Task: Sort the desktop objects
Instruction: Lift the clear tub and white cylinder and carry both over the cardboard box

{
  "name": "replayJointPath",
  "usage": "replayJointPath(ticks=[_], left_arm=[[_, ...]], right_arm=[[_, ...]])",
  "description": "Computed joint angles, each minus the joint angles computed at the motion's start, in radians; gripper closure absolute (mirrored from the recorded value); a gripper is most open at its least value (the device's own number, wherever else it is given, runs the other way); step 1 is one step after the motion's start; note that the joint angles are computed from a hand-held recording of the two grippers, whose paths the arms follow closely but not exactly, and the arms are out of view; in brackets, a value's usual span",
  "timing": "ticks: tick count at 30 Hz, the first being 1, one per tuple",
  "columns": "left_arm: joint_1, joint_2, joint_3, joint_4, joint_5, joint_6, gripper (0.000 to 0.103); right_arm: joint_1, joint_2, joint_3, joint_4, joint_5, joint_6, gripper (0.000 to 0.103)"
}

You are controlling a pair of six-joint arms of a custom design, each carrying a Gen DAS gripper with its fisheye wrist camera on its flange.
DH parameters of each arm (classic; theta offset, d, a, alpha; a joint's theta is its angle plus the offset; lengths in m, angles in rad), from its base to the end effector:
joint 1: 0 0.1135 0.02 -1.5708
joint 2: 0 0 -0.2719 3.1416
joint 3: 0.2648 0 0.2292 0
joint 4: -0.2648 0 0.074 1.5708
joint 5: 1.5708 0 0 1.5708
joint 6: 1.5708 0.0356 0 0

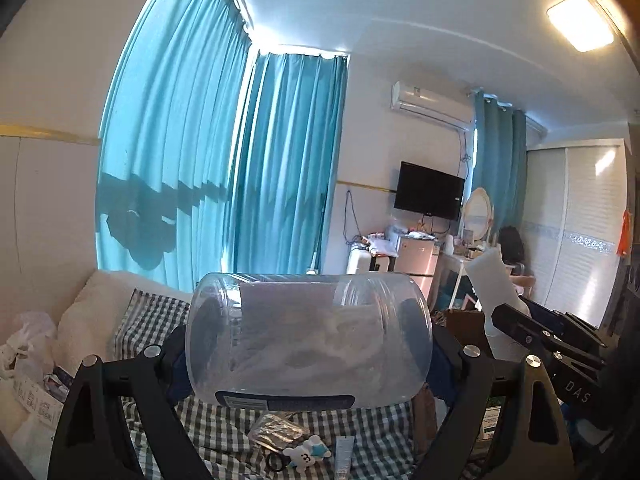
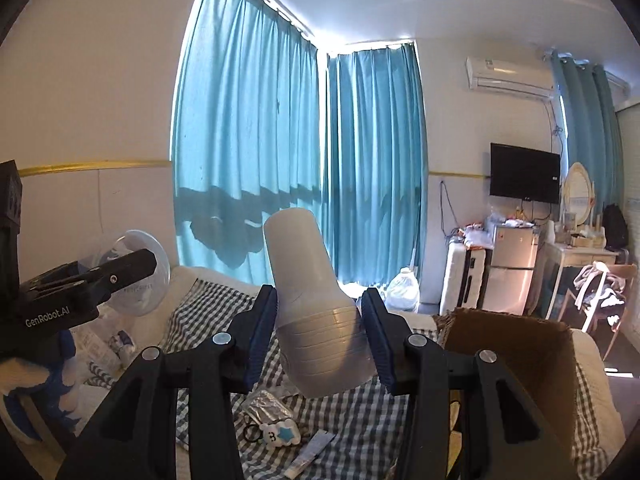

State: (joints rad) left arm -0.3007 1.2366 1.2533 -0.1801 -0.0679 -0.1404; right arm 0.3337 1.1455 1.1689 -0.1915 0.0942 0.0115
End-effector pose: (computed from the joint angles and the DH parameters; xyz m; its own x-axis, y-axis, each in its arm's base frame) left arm 0.2481 -0.0744 0.4162 -0.1862 -0.0884 -0.9785 0.2076 0.9699 -0.1271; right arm 0.2236 0.0740 0.4080 -0.1608 -0.0436 -0.9860 -0.2366 0.9716 -0.0044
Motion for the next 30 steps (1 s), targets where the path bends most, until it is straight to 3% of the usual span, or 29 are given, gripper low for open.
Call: replayJointPath(ticks=[5,14,19,30], left_arm=[[-0.117,-0.013,-0.006,0.051,-0.141,0.006,0.012],[-0.291,0.013,0.046,0.086,-0.284,0.045,0.012],[-0.384,0.066,0.104,0.100,-0.367,0.095,0.012],[-0.511,0.241,0.270,0.106,-0.368,0.116,0.012]], right_arm=[[-0.023,-0.088,-0.063,0.054,0.028,-0.021,0.059],[-0.142,-0.217,-0.119,0.069,-0.023,-0.028,0.059],[-0.273,-0.273,-0.117,0.057,-0.110,-0.013,0.059],[-0.657,-0.281,-0.116,0.084,-0.412,0.104,0.059]])
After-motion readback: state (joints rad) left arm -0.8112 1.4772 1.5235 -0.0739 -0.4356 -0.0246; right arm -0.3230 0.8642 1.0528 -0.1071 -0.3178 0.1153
